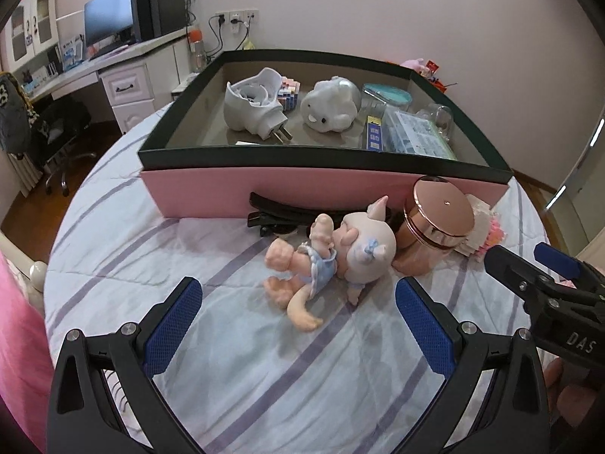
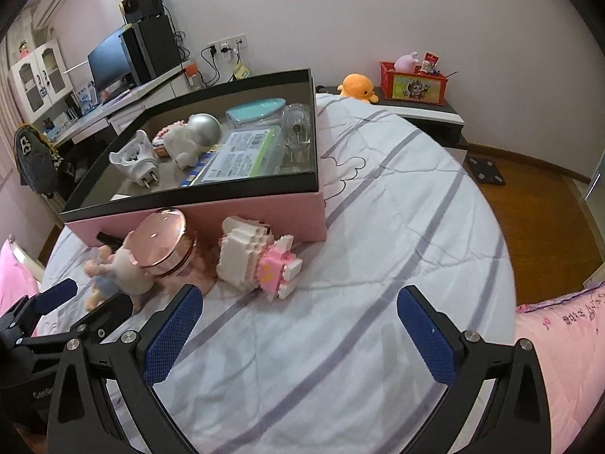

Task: Organize rigid objects
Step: 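Grasp the pig-headed doll with the left gripper while the right grasps the pink-white block figure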

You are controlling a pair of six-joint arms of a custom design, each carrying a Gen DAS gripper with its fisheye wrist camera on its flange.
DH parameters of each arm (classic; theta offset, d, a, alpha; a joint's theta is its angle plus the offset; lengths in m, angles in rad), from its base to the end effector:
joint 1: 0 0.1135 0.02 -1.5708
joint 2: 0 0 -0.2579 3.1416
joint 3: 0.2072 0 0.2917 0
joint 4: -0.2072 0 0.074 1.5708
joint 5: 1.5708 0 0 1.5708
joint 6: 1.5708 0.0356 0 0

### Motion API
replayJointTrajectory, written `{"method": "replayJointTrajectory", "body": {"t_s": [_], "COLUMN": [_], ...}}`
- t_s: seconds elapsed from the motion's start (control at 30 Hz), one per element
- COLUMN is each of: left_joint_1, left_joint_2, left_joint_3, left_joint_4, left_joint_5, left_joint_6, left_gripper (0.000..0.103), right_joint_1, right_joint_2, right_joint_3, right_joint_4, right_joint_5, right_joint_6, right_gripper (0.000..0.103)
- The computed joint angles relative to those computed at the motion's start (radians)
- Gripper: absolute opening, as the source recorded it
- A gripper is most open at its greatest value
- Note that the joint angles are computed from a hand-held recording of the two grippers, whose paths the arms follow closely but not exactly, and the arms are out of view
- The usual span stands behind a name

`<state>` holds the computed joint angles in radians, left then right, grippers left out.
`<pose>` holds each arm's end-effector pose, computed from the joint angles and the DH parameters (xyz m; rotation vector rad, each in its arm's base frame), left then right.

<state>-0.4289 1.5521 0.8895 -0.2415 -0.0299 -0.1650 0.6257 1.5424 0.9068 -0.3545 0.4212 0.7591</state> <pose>0.3141 -0.1425 0.1569 0.3145 2.4671 -0.2164 0.2812 0.1852 0.1611 0.3175 2.4190 0.0638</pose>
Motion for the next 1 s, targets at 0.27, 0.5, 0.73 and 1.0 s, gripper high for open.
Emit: {"method": "replayJointTrajectory", "body": {"t_s": [0.27, 0.5, 0.73, 1.0], "left_joint_1": [0.008, 0.018, 0.032, 0.08], "left_joint_2": [0.095, 0.126, 0.105, 0.008], "left_joint_3": [0.069, 0.102, 0.081, -0.004], "left_joint_4": [0.015, 0.023, 0.03, 0.023], "left_joint_5": [0.032, 0.085, 0.132, 0.134], "left_joint_6": [-0.05, -0.049, -0.024, 0.005], "left_gripper": [0.103, 0.091, 0.076, 0.076], "right_joint_1": [-0.052, -0.037, -0.024, -0.008], "right_joint_2": [0.075, 0.139, 0.088, -0.023], "right_joint_3": [0.039, 0.086, 0.029, -0.067], "right_joint_4": [0.055, 0.055, 0.115, 0.129], "right_joint_5": [-0.05, -0.046, -0.078, -0.08], "right_joint_6": [-0.04, -0.092, -0.107, -0.063], "right_gripper": [0.101, 0.084, 0.039, 0.039]}}
